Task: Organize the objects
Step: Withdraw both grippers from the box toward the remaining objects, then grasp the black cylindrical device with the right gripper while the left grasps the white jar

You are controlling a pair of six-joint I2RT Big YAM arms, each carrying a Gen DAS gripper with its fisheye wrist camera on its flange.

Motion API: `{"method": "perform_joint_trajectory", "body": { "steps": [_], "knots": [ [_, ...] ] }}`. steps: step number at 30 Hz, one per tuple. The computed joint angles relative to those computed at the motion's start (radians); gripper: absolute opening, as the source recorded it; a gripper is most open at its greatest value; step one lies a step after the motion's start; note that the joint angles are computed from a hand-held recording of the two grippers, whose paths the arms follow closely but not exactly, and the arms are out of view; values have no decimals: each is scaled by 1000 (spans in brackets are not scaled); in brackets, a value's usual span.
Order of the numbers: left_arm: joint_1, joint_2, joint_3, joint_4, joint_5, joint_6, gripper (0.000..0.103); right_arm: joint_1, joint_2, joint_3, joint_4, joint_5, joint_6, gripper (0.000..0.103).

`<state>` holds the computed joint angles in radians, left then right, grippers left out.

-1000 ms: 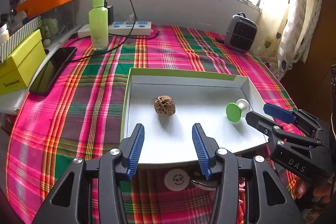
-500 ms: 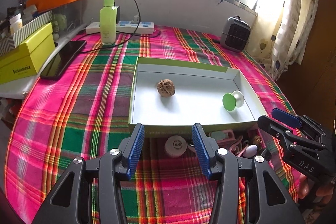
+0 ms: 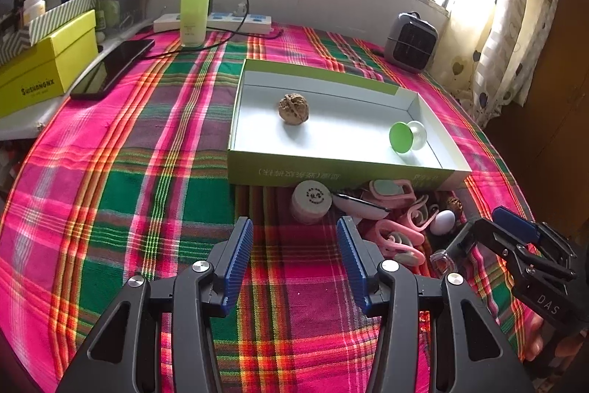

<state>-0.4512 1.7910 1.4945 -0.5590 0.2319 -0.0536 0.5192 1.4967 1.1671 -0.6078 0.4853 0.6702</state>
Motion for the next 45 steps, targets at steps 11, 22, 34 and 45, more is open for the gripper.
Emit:
{"method": "perform_joint_trajectory", "body": {
  "steps": [11, 22, 34, 45],
  "knots": [
    [-2, 12, 3, -12, -10, 9, 47, 13, 27, 3, 3, -33, 96, 61],
    [-2, 36, 24, -27, -4, 11, 47, 28, 51, 30, -43, 26, 152, 66],
    [-8, 55, 54, -43, -26, 26, 47, 31, 78, 80, -123, 32, 254, 66],
    [-18, 82, 99, -68, -42, 56, 48, 27, 125, 120, -222, 56, 254, 66]
  ]
}}
